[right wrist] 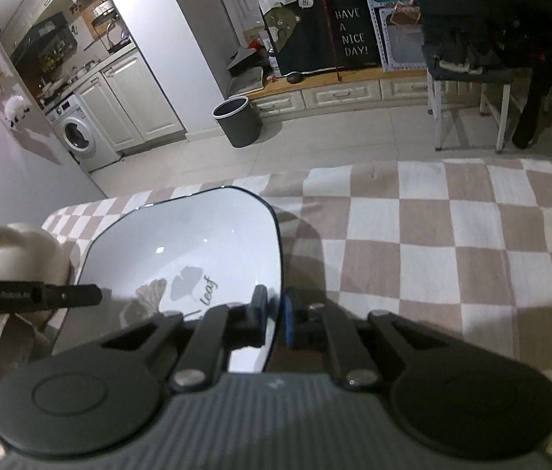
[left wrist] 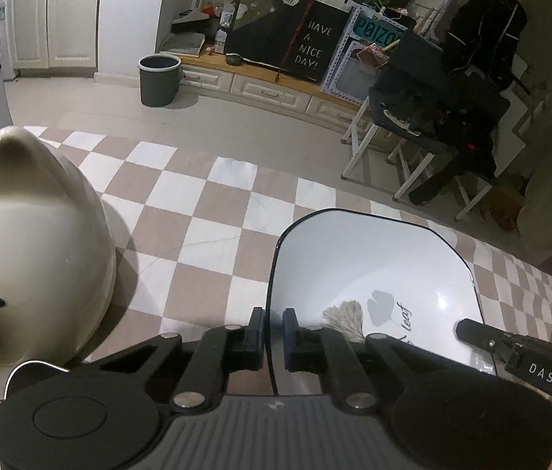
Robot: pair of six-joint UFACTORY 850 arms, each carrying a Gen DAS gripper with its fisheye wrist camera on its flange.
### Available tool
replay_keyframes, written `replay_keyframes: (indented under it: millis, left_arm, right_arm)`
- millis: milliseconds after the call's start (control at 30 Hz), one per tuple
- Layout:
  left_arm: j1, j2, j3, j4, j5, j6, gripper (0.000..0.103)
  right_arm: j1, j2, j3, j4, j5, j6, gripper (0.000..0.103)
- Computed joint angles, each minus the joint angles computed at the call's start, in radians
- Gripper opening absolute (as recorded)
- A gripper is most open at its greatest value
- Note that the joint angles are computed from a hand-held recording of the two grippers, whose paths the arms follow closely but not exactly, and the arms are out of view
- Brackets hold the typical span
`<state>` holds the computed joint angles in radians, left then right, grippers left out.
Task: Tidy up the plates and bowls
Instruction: 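Lift the white plate with both tools and carry it past the steel trays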
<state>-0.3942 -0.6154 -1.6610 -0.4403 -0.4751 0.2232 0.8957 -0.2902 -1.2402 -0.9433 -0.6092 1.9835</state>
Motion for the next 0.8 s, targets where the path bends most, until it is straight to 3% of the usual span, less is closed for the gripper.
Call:
replay_keyframes:
  millis: [100, 367, 567, 800]
  left_arm:
    - [-0.005, 0.021, 0.028, 0.012, 0.023, 0.005, 0.01]
    - [-0.004, 0.148, 0.141, -0.16, 0.039, 0.149, 0.01]
    - [-0.023, 0.307, 0.276, -0.258, 0.051, 0.236, 0.01]
    - [-0.049, 0.497, 0.423, -0.269, 0.054, 0.233, 0.01]
  right_arm:
    - [0.006, 0.012, 0.006, 0.014, 0.001, -0.019, 0.012]
    - [0.055, 0.116, 0.065, -0.081, -0.039, 0.127, 0.012]
    - [0.155, 0.201, 0.082, -0.12, -0.182, 0.191, 0.012]
    - [0.293, 0.267, 0.077, -0.097, -0.332, 0.25, 0.012]
